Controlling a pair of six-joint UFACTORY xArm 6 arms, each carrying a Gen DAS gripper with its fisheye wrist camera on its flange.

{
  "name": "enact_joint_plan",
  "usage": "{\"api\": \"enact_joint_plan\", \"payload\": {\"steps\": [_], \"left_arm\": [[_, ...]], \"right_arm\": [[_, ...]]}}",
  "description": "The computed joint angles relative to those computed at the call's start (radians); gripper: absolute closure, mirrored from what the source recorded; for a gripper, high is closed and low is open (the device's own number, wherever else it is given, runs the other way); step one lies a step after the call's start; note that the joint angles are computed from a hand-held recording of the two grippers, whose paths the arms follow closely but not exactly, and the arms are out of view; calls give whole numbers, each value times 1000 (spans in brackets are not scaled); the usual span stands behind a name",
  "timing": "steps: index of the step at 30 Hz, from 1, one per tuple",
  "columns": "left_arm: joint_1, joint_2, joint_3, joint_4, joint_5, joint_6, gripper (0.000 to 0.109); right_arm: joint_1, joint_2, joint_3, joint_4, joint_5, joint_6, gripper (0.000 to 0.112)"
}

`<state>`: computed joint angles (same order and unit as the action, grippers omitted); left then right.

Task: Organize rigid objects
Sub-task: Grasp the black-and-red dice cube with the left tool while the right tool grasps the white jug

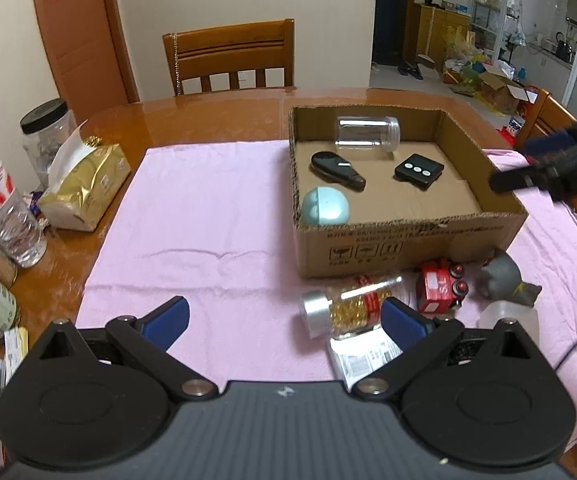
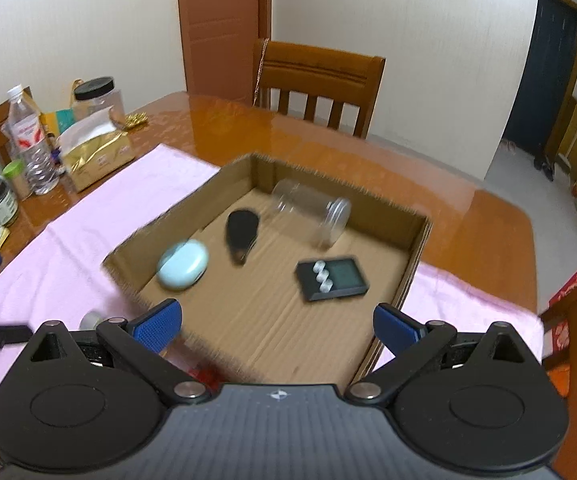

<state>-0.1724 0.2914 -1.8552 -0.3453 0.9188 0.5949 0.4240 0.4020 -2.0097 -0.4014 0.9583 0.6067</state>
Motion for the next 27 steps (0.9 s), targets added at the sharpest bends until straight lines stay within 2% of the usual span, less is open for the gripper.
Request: {"api": "enact_joint_plan", "payload": {"steps": [6, 11, 23, 27], "left_arm": [[15, -68, 122, -5, -51, 27, 7], [34, -93, 162, -40, -18, 41, 7], [64, -119, 200, -88, 9, 120, 7], [71, -116, 197, -99, 25, 147, 7]], "right_arm": [[47, -96, 204, 70, -89, 66, 9], [83, -102, 271, 126, -113, 74, 9], [101, -41, 215, 190, -9, 74, 9], [122, -49, 202, 201, 61, 96, 9]]}}
